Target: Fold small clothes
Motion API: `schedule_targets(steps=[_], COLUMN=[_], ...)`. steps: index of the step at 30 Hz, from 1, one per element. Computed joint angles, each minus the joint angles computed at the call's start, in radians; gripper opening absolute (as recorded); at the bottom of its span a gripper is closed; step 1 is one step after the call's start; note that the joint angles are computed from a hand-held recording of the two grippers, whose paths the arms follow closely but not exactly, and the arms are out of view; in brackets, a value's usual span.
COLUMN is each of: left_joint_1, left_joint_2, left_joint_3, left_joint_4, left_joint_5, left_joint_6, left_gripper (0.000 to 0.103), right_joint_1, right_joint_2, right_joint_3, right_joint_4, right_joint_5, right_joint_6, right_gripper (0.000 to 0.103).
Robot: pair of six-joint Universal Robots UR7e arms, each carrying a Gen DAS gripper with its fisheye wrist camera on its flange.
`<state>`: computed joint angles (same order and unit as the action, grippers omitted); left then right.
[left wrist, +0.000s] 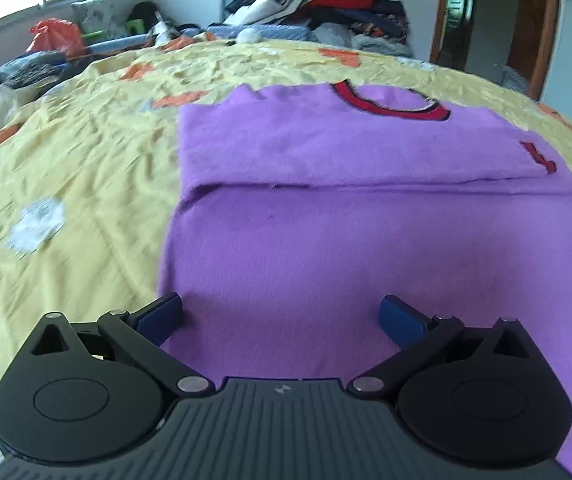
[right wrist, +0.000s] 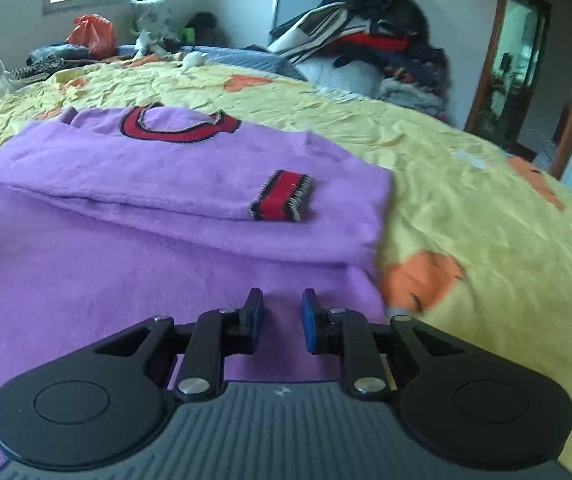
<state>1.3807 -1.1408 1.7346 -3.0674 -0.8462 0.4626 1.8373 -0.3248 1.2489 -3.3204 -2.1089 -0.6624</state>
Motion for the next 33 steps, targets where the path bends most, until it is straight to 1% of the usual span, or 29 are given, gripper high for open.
schedule_targets(steps=[1,2,4,6,7,9,11,13,14,15,16,17,19,20,21,22,23,24,25,26,28,30,31,33], left_joint_1=[0.000,-0.003,-0.011,-0.019,-0.023,-0.030,-0.025,-0.040,-0.047,-0.053,-0.059,-0.070,-0.091,-0.097,-0.107,-0.123,-0.139,-0.152,-0.156,-0.159,-0.164,-0.167,-0.167,-0.166], left_joint_2=[-0.011,-0.023,-0.049,-0.082,-0.101,-0.137,-0.200,-0.247,-0.265,-0.280,-0.287,-0.285,-0.259,-0.243,-0.223,-0.202,-0.176,-0.164,-0.172,-0.182,-0.202,-0.220,-0.230,-0.259], left_joint_3=[0.012,0.029,0.079,0.136,0.169,0.226,0.272,0.312,0.330,0.342,0.352,0.365,0.367,0.362,0.363,0.371,0.379,0.395,0.410,0.422,0.449,0.467,0.472,0.492], left_joint_4=[0.002,0.001,-0.027,-0.053,-0.070,-0.103,-0.042,-0.005,0.001,0.021,0.023,-0.009,-0.032,-0.025,-0.038,-0.062,-0.097,-0.139,-0.140,-0.139,-0.146,-0.148,-0.143,-0.136], left_joint_5=[0.002,0.004,0.012,0.011,0.012,0.015,-0.008,0.006,0.004,-0.009,-0.030,-0.046,-0.039,-0.041,-0.025,0.022,0.079,0.110,0.118,0.123,0.136,0.147,0.149,0.159], left_joint_6=[-0.008,-0.013,-0.003,-0.004,-0.002,0.016,-0.034,-0.046,-0.058,-0.075,-0.078,-0.073,-0.106,-0.127,-0.137,-0.136,-0.115,-0.098,-0.122,-0.140,-0.135,-0.145,-0.141,-0.139], left_gripper=[0.103,0.103,0.103,0.103,0.103,0.103,0.103,0.103,0.103,0.103,0.103,0.103,0.103,0.103,0.103,0.103,0.103,0.103,0.103,0.103,0.103,0.103,0.103,0.103], right_joint_1=[-0.004,-0.006,-0.003,-0.006,-0.006,-0.005,0.007,0.021,0.031,0.039,0.045,0.051,0.063,0.069,0.076,0.082,0.088,0.097,0.103,0.106,0.099,0.098,0.101,0.107], right_joint_2=[-0.027,-0.049,-0.084,-0.120,-0.142,-0.177,-0.211,-0.256,-0.263,-0.264,-0.261,-0.255,-0.218,-0.201,-0.182,-0.163,-0.143,-0.119,-0.109,-0.114,-0.151,-0.184,-0.192,-0.212], right_joint_3=[0.046,0.086,0.160,0.238,0.293,0.398,0.486,0.556,0.561,0.569,0.570,0.560,0.517,0.494,0.462,0.426,0.404,0.389,0.400,0.420,0.497,0.556,0.587,0.639], right_joint_4=[-0.014,-0.029,-0.066,-0.105,-0.143,-0.238,-0.290,-0.288,-0.267,-0.283,-0.298,-0.296,-0.299,-0.290,-0.247,-0.181,-0.152,-0.161,-0.212,-0.226,-0.255,-0.262,-0.289,-0.317], right_joint_5=[0.006,0.012,0.000,0.008,0.012,0.017,-0.012,-0.038,-0.063,-0.067,-0.048,-0.022,0.017,0.021,0.019,0.010,-0.012,-0.051,-0.060,-0.064,-0.041,-0.032,-0.034,-0.036], right_joint_6=[0.027,0.033,0.018,0.040,0.037,0.003,-0.022,-0.009,0.004,0.004,0.011,0.025,0.047,0.068,0.100,0.127,0.131,0.117,0.098,0.102,0.155,0.186,0.168,0.164], right_gripper=[0.023,0.023,0.024,0.024,0.024,0.025,0.026,0.028,0.028,0.028,0.028,0.028,0.029,0.033,0.045,0.054,0.072,0.076,0.077,0.077,0.077,0.078,0.078,0.078])
